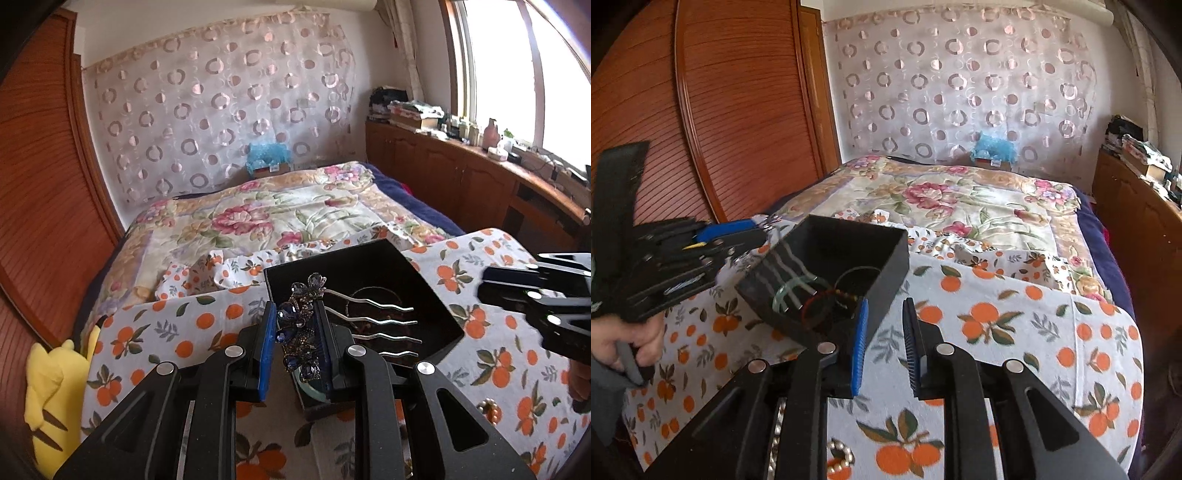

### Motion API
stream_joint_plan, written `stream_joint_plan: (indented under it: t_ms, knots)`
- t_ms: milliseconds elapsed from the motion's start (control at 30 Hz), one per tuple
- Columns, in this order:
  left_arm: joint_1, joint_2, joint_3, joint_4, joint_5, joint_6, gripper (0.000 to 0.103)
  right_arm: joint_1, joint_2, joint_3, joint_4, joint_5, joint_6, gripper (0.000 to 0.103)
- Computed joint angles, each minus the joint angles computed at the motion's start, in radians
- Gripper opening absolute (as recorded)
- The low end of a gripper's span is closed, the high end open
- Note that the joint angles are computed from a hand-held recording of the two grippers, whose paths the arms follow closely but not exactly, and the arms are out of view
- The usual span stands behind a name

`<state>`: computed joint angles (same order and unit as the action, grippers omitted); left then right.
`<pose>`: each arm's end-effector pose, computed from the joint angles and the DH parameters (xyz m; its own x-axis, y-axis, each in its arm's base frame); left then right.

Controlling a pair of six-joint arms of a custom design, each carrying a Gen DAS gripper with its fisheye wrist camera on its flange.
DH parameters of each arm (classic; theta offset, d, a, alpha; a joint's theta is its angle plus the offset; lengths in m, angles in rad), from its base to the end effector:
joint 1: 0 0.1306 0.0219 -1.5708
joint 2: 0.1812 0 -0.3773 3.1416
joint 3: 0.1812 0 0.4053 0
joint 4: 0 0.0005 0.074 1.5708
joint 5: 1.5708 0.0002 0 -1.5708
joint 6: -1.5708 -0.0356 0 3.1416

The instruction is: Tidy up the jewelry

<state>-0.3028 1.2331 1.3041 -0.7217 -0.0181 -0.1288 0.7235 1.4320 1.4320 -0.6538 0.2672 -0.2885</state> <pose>0.4338 -0.1354 0.4655 -0.5369 0.3023 -0.7877 0.3563 0.9275 0.1131 0.4031 0.3428 0.4415 -0.5740 -0.1408 -0.8067 -0.3318 0.9406 0.0719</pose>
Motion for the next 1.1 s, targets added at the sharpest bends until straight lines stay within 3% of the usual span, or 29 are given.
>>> stream_joint_plan:
  t_ms: [400, 667, 700, 767, 900, 967, 1100]
  knots:
    - [-0.032, 0.035, 0.016, -0.013, -0.032, -0.012, 0.019, 0.023, -0.058, -0.073, 0.009, 0.025, -0.012, 0.021]
    - [-0.032, 0.004, -0.002, -0.026, 0.01, -0.012, 0.021, 0.037, -0.067, -0.091, -0.002, 0.041, -0.01, 0.021]
    - [-0.03, -0.014, -0.013, -0.027, 0.023, -0.012, 0.022, 0.041, -0.07, -0.095, -0.002, 0.043, -0.009, 0.021]
    - [-0.028, -0.042, -0.032, -0.024, 0.041, -0.011, 0.035, 0.048, -0.075, -0.102, -0.004, 0.043, -0.009, 0.021]
    - [-0.028, -0.112, -0.085, -0.023, 0.072, -0.018, 0.037, 0.068, -0.089, -0.12, -0.006, 0.041, -0.013, 0.021]
    - [-0.026, -0.153, -0.123, -0.018, 0.088, -0.018, 0.046, 0.081, -0.093, -0.131, -0.012, 0.042, -0.015, 0.021]
    - [-0.016, -0.2, -0.171, -0.028, 0.114, -0.01, 0.053, 0.098, -0.091, -0.148, -0.031, 0.035, -0.024, 0.021]
